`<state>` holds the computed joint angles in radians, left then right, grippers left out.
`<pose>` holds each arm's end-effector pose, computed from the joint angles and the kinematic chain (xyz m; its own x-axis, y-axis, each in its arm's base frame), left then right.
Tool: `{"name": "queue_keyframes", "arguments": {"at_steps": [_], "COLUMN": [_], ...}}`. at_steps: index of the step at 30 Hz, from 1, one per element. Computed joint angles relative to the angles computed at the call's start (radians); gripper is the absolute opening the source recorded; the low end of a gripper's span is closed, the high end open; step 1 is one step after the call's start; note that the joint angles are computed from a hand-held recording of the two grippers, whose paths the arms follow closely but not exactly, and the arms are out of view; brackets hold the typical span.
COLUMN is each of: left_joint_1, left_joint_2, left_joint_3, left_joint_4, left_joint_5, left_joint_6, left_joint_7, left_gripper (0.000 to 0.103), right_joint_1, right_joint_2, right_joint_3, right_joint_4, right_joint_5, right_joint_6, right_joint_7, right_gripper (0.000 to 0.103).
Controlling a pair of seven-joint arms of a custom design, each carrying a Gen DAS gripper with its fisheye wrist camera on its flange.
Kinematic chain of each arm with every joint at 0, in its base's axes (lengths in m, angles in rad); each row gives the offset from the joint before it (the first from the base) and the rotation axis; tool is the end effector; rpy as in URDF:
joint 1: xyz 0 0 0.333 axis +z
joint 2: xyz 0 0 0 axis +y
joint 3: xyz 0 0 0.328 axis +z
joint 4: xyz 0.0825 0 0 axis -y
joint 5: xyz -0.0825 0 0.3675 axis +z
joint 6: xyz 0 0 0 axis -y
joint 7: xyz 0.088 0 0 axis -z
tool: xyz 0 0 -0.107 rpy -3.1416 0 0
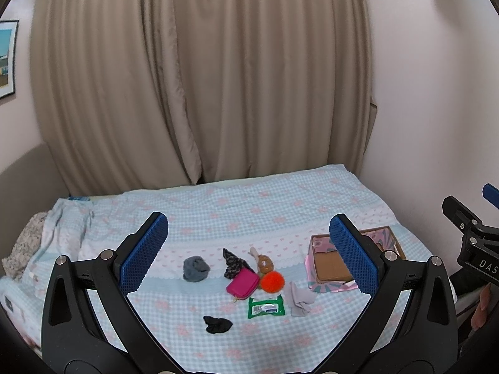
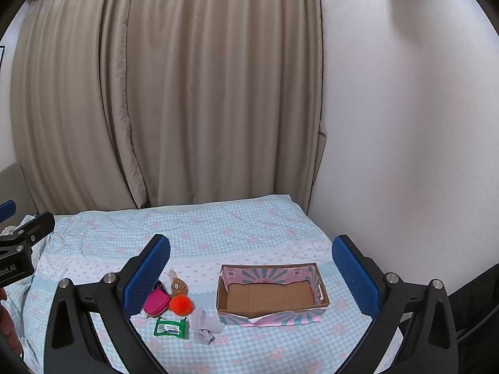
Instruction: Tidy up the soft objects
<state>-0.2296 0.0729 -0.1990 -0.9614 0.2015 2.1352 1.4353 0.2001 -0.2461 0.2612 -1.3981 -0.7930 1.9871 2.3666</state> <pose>0.4747 -0.1974 0.9442 -0.2607 -0.9647 -0.0368 -0.4157 0.1466 -0.8976 0.3971 0.1843 0.9046 -0.3400 -0.9389 0.0541 -0.3796 0.0844 -0.9213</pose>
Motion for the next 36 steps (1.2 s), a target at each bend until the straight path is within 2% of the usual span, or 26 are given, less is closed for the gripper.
{"name": "queue_keyframes", "arguments": {"at_steps": [17, 36], "left_joint_1": [-0.007, -0.009], "left_joint_2": [0.035, 0.036], "left_joint_3": [0.006, 0.004], "left_joint_4": [0.040, 0.039], "left_joint_5": [-0.017, -0.027], "left_joint_6": [-0.003, 0.002], "left_joint_7": [0.026, 0.038], "left_gripper": [0.103, 0.103], "right_joint_1": [0.006, 0.016], "right_joint_2": [0.010, 0.024], "right_joint_3": [0.012, 0.007], "right_joint_4": [0.038, 0.057], "right_joint_5": [-0.019, -0.021], "right_joint_6": [-0.050, -0.058], "right_joint_7": [0.009, 0.008], "right_gripper": [0.103, 0.103]}}
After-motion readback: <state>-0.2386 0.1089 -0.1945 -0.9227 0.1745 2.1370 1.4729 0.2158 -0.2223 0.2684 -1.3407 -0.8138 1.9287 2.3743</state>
